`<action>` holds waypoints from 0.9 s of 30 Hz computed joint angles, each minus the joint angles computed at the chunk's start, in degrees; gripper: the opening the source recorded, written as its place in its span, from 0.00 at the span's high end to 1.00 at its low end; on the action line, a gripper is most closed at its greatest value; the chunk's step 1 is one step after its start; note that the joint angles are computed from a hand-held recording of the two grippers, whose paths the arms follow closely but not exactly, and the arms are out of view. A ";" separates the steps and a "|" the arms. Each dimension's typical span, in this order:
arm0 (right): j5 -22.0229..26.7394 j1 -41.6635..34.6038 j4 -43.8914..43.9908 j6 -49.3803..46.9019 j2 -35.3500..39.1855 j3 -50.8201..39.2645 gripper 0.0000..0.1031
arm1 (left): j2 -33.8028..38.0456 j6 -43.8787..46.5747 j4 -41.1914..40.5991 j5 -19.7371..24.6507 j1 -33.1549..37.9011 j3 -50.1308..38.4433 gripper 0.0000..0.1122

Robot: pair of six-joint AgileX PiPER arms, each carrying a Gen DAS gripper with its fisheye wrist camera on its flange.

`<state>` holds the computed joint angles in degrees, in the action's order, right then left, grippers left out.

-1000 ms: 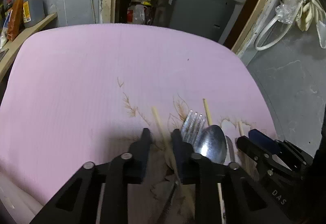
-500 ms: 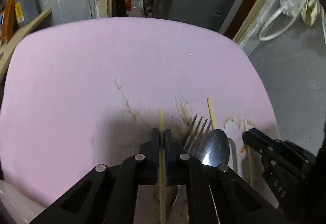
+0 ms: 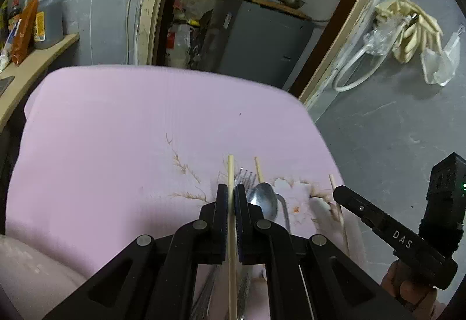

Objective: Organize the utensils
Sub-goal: 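Grasp a wooden chopstick with the right tool while the left tool grasps another chopstick, then lift the chopstick toward the cup with the right tool while the left carries another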

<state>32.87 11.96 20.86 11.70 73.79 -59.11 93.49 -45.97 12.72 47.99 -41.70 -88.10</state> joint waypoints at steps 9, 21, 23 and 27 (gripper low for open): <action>-4.50 4.98 -9.17 12.20 -9.46 2.95 0.96 | -8.06 -1.86 3.60 0.67 -2.97 1.95 0.96; -2.00 21.87 -39.29 43.66 -8.85 -9.04 0.96 | -18.60 0.12 7.29 4.55 -1.66 -0.77 0.96; -1.78 25.64 -45.46 49.44 -7.11 -11.25 0.96 | -20.60 1.50 7.57 5.82 -0.49 -1.15 0.96; -2.43 31.74 -56.68 60.02 -2.90 -15.44 0.96 | -24.46 4.29 7.38 7.61 3.14 -0.99 0.96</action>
